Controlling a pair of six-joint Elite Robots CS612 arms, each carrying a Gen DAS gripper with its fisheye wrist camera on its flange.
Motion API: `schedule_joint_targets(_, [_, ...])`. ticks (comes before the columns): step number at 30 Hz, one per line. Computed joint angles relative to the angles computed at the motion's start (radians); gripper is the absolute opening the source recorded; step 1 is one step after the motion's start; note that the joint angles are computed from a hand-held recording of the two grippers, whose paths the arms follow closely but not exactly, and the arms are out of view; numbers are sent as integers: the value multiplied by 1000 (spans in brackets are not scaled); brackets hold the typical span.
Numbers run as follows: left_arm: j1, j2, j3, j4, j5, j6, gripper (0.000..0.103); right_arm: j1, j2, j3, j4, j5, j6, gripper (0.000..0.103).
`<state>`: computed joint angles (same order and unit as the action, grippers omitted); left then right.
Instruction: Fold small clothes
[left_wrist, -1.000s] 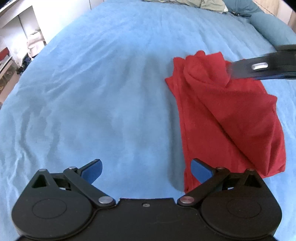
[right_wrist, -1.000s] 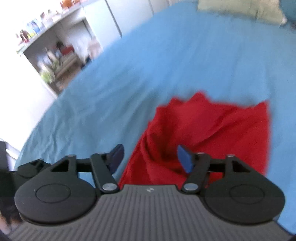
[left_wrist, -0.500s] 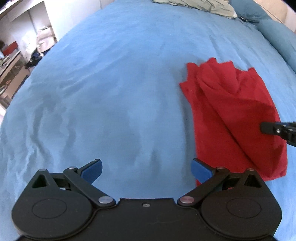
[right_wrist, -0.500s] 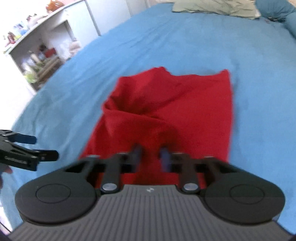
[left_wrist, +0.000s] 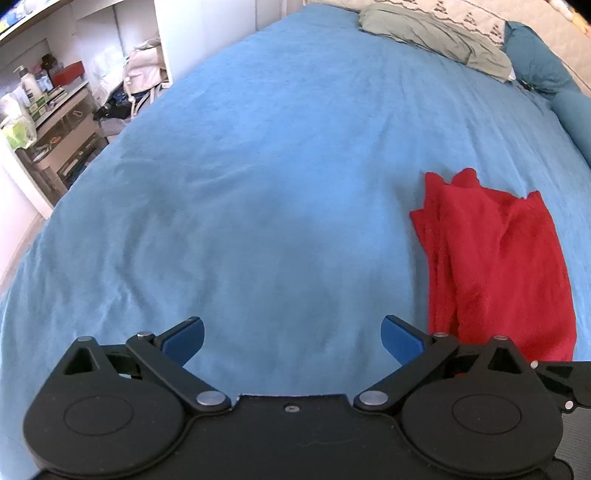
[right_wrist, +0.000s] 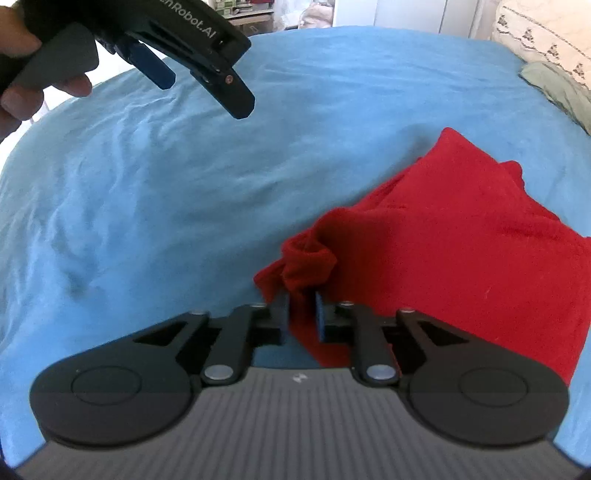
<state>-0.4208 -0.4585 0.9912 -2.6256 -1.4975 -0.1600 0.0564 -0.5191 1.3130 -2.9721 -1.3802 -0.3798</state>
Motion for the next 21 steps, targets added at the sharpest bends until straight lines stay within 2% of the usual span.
schedule_joint_targets(3, [-4,-4,7,-8,-23,16,103,-4,-18,29,-21,16,25,57])
schedule_joint_targets(7, [-18,-6,16,-19,-83,49,103,-20,-57,92,-79,-3,108,64])
schedule_joint_targets(10, [-34,5,13,-23,-110,93,103,-36,-77,131,-138,-62,210,75])
schedule_joint_targets(12, [-41,22,-7,2,-122,103,103,-45,-86,151,-162,-127,282,89])
schedule_joint_targets(14, [-47,40,-28,41,-91,94,103,-55,-85,162,-168,-194,366,92])
schedule_joint_targets(16, [-47,53,-38,74,-50,70,103,-70,-83,168,-132,-221,442,92])
schedule_joint_targets(19, [-32,54,-18,66,-64,35,103,-92,-80,184,-91,-232,526,92])
schedule_joint_targets(21, [-30,51,-2,50,-62,57,103,-109,-80,202,-96,-198,569,93])
